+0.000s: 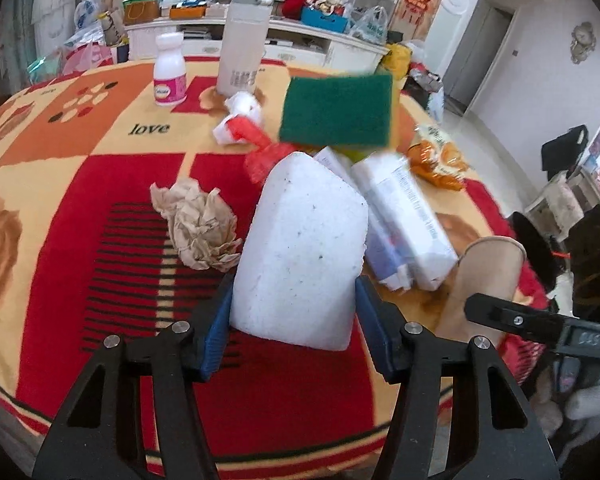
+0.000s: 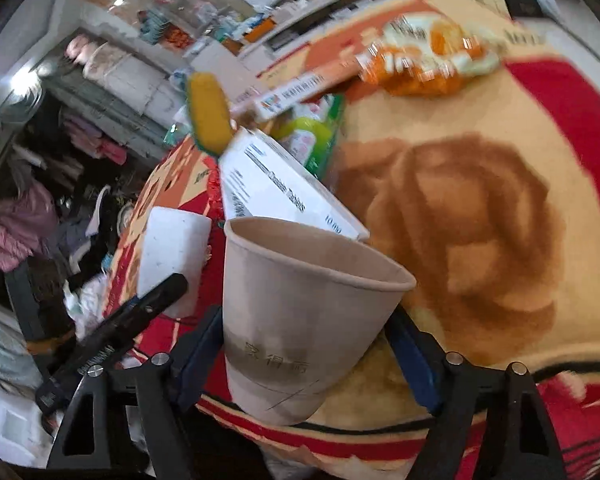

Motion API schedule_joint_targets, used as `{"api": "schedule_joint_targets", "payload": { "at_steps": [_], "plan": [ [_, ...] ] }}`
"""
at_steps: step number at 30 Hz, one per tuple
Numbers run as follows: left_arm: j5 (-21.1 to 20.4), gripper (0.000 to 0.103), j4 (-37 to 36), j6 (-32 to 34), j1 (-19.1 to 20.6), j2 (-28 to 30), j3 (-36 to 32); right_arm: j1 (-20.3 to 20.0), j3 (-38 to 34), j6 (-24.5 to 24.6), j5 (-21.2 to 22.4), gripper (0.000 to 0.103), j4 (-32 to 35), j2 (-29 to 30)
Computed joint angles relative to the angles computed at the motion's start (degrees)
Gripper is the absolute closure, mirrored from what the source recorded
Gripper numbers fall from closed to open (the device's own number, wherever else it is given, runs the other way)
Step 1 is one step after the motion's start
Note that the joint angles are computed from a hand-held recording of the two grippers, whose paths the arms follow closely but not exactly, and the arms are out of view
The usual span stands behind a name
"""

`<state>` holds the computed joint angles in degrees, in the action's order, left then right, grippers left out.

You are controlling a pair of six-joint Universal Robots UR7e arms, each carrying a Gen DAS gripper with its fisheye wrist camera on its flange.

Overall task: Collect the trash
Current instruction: 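Carry the foam block and paper cup over the black trash bin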

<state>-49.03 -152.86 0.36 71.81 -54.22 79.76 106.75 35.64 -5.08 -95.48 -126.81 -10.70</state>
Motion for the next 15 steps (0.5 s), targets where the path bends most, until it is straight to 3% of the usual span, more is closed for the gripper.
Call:
{"api": "schedule_joint_targets", "payload": {
  "at_steps": [7, 15],
  "plan": [
    [-5.32, 0.046, 2.08, -0.02, -1.63, 0.42, -2.08, 1.18, 3.54, -6.68, -7.03, 0.026, -7.68, -3.24],
    [-9.76, 0.046, 5.76, 2.47, -3.96, 7.32, -9.73, -1.08, 9.86, -8.21, -13.20, 0.026, -16.19, -8.54]
  ]
}}
